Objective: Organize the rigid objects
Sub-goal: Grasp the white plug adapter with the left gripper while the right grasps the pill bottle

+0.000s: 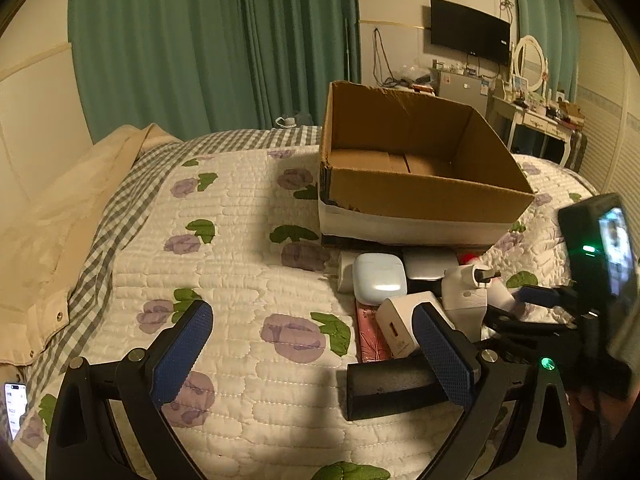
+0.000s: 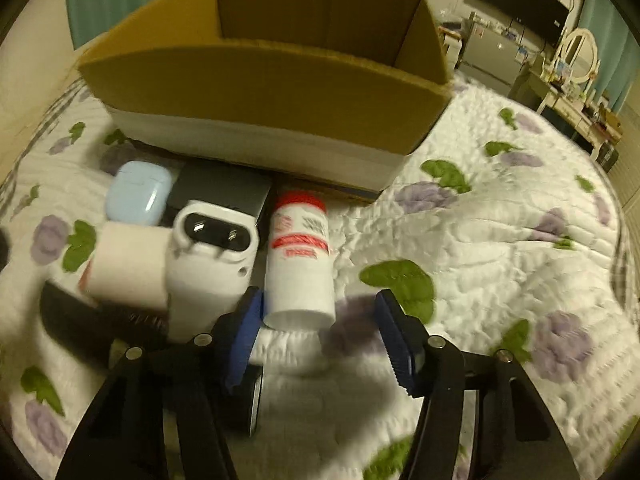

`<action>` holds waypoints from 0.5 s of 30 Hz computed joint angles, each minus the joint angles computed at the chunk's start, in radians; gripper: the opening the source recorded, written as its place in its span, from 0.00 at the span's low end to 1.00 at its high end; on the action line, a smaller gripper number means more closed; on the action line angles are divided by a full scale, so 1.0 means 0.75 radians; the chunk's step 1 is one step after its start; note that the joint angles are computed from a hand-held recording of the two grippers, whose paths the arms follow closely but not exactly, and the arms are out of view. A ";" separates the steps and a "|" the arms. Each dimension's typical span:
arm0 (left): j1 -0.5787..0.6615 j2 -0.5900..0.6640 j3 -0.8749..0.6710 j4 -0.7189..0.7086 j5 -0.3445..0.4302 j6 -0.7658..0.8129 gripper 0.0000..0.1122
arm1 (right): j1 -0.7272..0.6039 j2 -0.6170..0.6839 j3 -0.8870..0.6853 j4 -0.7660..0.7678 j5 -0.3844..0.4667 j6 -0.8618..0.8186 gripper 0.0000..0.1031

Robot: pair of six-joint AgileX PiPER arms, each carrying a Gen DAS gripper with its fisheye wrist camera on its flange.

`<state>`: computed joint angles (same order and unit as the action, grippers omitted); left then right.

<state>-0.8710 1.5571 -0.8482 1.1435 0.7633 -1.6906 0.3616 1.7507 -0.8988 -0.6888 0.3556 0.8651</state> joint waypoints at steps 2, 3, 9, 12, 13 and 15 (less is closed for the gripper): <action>-0.011 0.009 -0.013 -0.011 0.015 0.017 0.90 | -0.020 0.018 -0.006 0.038 -0.046 -0.046 0.37; -0.012 0.013 -0.018 -0.013 0.017 0.024 0.90 | -0.028 0.010 0.000 0.080 -0.063 -0.090 0.35; -0.051 0.044 -0.079 -0.045 -0.007 0.086 0.89 | -0.083 -0.224 0.152 0.029 -0.140 -0.023 0.35; -0.074 0.098 -0.149 -0.064 -0.060 0.127 0.89 | -0.097 -0.324 0.182 -0.026 -0.093 0.012 0.35; -0.081 0.118 -0.169 -0.067 -0.069 0.133 0.88 | -0.115 -0.355 0.192 0.011 -0.087 -0.027 0.35; -0.080 0.179 -0.224 -0.083 -0.120 0.160 0.88 | -0.165 -0.376 0.189 0.139 -0.094 -0.164 0.35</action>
